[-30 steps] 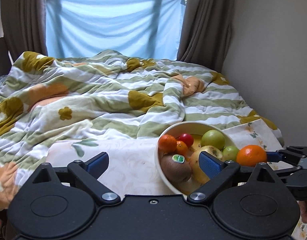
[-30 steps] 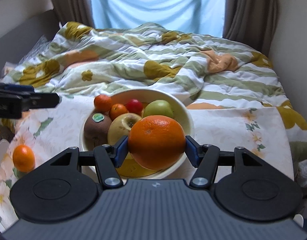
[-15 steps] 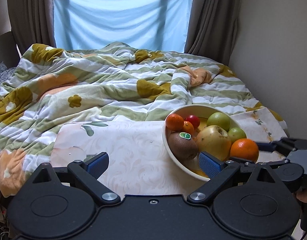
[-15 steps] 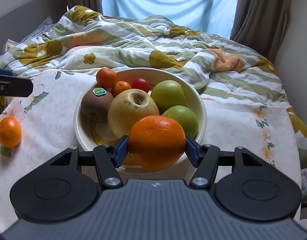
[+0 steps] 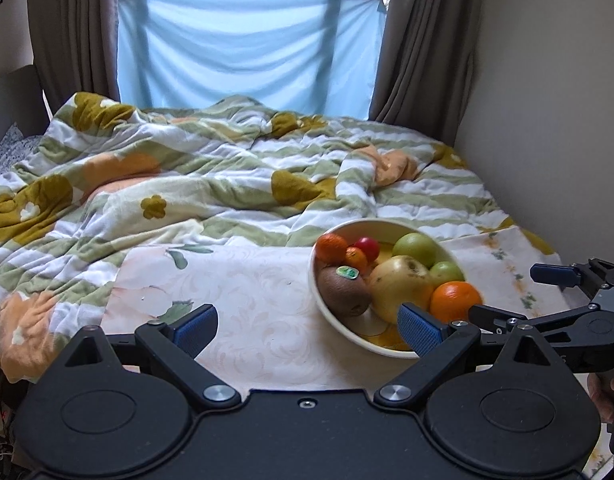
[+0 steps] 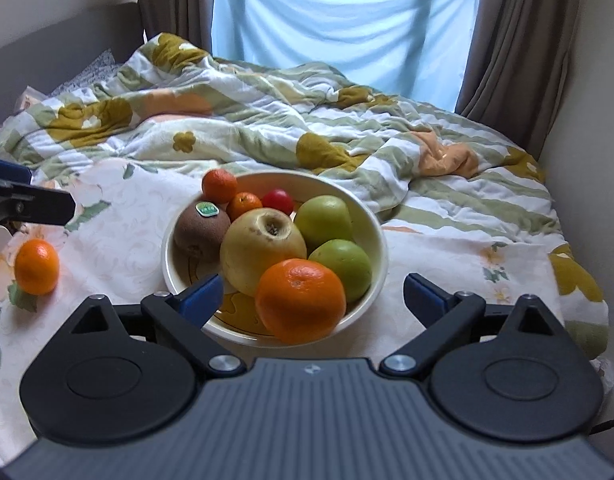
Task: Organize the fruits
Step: 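Grasp the second large orange with the left tool while the right tool grasps the red tomato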
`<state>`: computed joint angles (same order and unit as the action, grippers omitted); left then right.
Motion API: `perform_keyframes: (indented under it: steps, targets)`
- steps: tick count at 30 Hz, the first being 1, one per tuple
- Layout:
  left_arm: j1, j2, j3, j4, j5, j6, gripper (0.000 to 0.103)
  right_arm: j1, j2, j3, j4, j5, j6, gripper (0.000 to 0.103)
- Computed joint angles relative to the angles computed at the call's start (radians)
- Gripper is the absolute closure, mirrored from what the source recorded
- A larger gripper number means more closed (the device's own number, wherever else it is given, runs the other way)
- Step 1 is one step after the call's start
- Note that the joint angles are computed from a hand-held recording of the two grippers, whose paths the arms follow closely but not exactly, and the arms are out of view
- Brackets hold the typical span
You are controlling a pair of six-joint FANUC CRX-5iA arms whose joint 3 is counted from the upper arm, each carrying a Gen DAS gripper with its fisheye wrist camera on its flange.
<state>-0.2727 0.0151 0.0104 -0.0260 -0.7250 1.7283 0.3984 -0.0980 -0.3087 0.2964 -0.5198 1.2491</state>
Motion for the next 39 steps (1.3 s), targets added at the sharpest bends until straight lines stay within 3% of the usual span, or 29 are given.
perform_keyframes:
  steps: [11, 24, 33, 39]
  targets:
    - [-0.074, -0.109, -0.014, -0.148, -0.009, 0.153, 0.005, 0.010, -0.127, -0.001, -0.028, -0.096, -0.037, 0.000]
    - [-0.167, -0.206, -0.063, -0.365, -0.086, 0.369, 0.002, 0.065, -0.271, -0.056, -0.024, -0.171, -0.162, 0.000]
    - [-0.103, -0.193, -0.143, -0.352, -0.087, 0.355, 0.001, 0.065, -0.312, -0.203, 0.134, -0.141, -0.339, 0.000]
    - [-0.030, -0.158, -0.193, -0.332, -0.028, 0.327, 0.002, 0.008, -0.273, -0.267, 0.158, -0.092, -0.326, 0.000]
